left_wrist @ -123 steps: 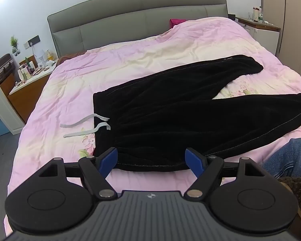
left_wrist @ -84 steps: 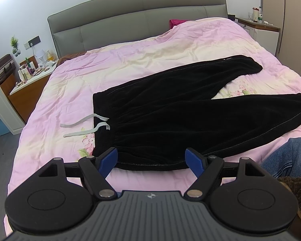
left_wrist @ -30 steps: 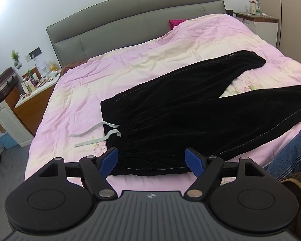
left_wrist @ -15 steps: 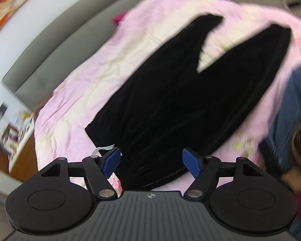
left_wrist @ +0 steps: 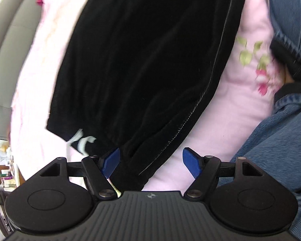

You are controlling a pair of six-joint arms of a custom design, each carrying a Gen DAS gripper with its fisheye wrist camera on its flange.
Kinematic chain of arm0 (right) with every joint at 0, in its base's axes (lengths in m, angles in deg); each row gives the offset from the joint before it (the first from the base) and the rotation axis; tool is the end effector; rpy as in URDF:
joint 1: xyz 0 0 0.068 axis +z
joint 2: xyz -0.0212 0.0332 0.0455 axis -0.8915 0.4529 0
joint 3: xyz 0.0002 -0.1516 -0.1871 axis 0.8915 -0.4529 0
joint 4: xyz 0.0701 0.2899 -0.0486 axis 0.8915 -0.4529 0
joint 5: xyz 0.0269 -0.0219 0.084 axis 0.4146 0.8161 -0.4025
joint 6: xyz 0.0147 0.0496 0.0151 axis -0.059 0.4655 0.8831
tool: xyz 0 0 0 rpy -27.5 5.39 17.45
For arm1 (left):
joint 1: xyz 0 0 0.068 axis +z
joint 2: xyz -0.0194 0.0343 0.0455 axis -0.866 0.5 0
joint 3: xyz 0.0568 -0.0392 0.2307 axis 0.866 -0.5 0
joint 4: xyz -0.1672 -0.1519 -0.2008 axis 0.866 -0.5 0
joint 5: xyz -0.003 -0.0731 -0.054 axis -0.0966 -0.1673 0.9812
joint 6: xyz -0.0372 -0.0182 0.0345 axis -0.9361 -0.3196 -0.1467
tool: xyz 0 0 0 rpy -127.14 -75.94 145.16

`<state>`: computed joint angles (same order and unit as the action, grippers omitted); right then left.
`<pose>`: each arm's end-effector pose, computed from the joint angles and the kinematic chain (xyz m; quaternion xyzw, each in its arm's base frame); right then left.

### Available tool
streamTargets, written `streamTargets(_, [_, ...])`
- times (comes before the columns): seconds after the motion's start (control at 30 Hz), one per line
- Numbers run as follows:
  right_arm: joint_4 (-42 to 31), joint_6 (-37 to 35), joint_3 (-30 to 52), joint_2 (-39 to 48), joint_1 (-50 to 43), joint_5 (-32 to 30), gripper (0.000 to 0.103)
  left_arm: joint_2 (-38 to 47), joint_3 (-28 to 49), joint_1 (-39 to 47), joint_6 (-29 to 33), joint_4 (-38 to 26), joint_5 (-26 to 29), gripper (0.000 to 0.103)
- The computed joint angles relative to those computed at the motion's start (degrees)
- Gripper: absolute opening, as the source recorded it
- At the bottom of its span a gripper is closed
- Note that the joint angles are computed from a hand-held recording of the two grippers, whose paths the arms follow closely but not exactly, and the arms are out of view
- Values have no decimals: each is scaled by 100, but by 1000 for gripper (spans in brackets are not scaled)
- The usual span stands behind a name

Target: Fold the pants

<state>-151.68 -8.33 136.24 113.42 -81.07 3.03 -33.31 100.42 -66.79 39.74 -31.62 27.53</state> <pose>0.2291 -0.0665 0.2831 -0.3372 0.9056 -0.0587 0.2505 0.2247 -0.0187 0.1867 0.5044 0.8325 0.1875 0.1318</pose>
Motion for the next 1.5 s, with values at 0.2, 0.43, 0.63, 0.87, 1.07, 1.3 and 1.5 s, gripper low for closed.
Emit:
streamTargets(0.2, [418, -1751, 555, 1992, -602, 1379, 55, 1108, -41, -247, 151, 650, -344, 84])
streamTargets(0.43, [1306, -2982, 942, 3436, -708, 2341, 55, 2085, 140, -290, 147, 1256, -629, 84])
streamTargets(0.63, [1568, -3444, 842, 3980, -531, 2522, 45, 1958, -139, -448, 9, 1572, -825, 56])
streamTargets(0.87, [2077, -3177, 338, 3336, -1011, 2024, 6, 560, -805, -110, -841, 1872, -445, 28])
streamTargets(1.07, [2671, -2829, -174, 2300, -1186, 1645, 2, -453, -910, -153, -1739, 1876, -382, 24])
streamTargets(1.3, [2906, -903, 593, 2119, -708, 1527, 1, 562, 724, 128, -2740, 1502, -77, 24])
streamTargets(1.5, [2879, 50, 2588, 3613, 110, 2245, 1, 2631, 2866, 355, -3204, 1250, -15, 23])
